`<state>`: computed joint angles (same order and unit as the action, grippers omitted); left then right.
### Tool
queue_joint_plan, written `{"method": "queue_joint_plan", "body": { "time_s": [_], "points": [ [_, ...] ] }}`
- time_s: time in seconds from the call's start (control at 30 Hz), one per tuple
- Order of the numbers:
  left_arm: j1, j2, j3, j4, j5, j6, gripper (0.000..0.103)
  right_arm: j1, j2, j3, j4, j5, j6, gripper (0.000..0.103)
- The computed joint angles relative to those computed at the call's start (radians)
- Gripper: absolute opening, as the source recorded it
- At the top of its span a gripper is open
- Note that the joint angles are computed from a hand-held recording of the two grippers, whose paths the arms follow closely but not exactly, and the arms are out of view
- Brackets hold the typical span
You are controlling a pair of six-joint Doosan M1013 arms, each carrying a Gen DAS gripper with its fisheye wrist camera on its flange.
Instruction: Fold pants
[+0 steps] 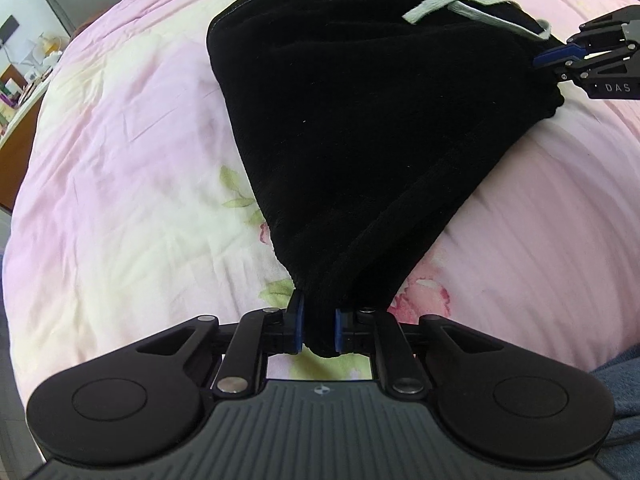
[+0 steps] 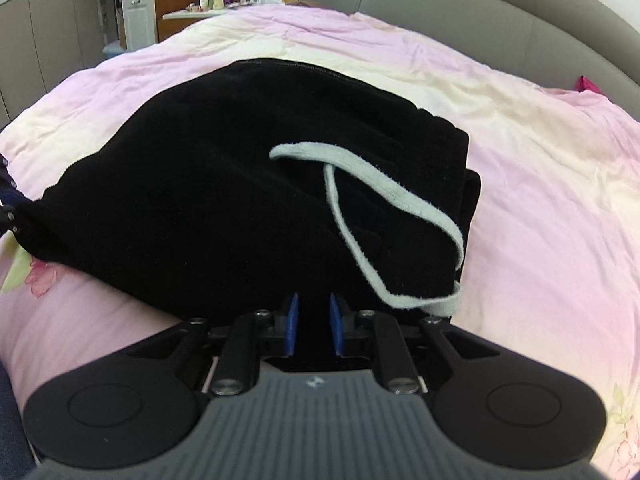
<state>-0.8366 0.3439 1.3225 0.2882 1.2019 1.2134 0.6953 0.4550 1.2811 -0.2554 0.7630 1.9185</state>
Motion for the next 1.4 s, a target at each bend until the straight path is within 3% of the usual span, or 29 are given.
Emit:
{"method": "queue_joint_plan", "body": {
  "time_s": [0.17,0.23,0.3,0.33,0.4,0.47,0.6,0.67,0.77,0.9,1.03,1.13,1.3,1.4],
  "points": [
    [-0.030,-0.008,-0.056,0.068,0.083,0.033,0.015,-0.006,-0.029,-0.013,0.044,0.055,0.009,0.015],
    [-0.053,-0.018,-0.082,0.135,0.133,0.044,0.015,-0.003,-0.051,-0.013,0.023,0.048,0.014,0.025],
    [-0.062,-0.037,-0.106,0.172,0.148,0.032,0.021,-0.001,-0.085,-0.003,0.007,0.031,0.020,0.041],
    [-0.066,-0.049,-0.121,0.183,0.151,0.019,0.021,0.004,-0.099,-0.005,-0.017,0.025,0.031,0.044],
    [-0.078,-0.068,-0.157,0.227,0.166,-0.007,0.026,0.025,-0.125,-0.012,-0.133,0.029,0.100,0.071],
    [-0.096,-0.078,-0.200,0.292,0.191,-0.041,0.033,0.050,-0.152,-0.014,-0.252,0.032,0.163,0.079],
    [-0.144,-0.105,-0.251,0.416,0.188,-0.162,0.050,0.066,-0.217,-0.007,-0.265,0.002,0.183,0.083],
    [-0.171,-0.128,-0.249,0.461,0.143,-0.251,0.056,0.082,-0.247,0.004,-0.294,-0.002,0.231,0.091],
    [-0.226,-0.153,-0.221,0.577,0.082,-0.390,0.071,0.118,-0.294,0.032,-0.374,-0.007,0.342,0.092],
    [-0.325,-0.147,-0.182,0.851,0.149,-0.610,0.077,0.175,-0.360,0.092,-0.501,-0.007,0.494,0.097],
    [-0.395,-0.133,-0.141,0.986,0.201,-0.776,0.085,0.257,-0.406,0.157,-0.724,0.074,0.700,0.097],
    [-0.426,-0.116,-0.133,1.012,0.249,-0.826,0.098,0.305,-0.436,0.207,-0.820,0.116,0.839,0.097],
    [-0.444,-0.100,-0.125,0.922,0.287,-0.904,0.099,0.362,-0.445,0.248,-0.856,0.189,0.914,0.098],
    [-0.432,-0.094,-0.115,0.836,0.277,-0.913,0.099,0.366,-0.444,0.271,-0.847,0.174,0.953,0.098]
  ]
}}
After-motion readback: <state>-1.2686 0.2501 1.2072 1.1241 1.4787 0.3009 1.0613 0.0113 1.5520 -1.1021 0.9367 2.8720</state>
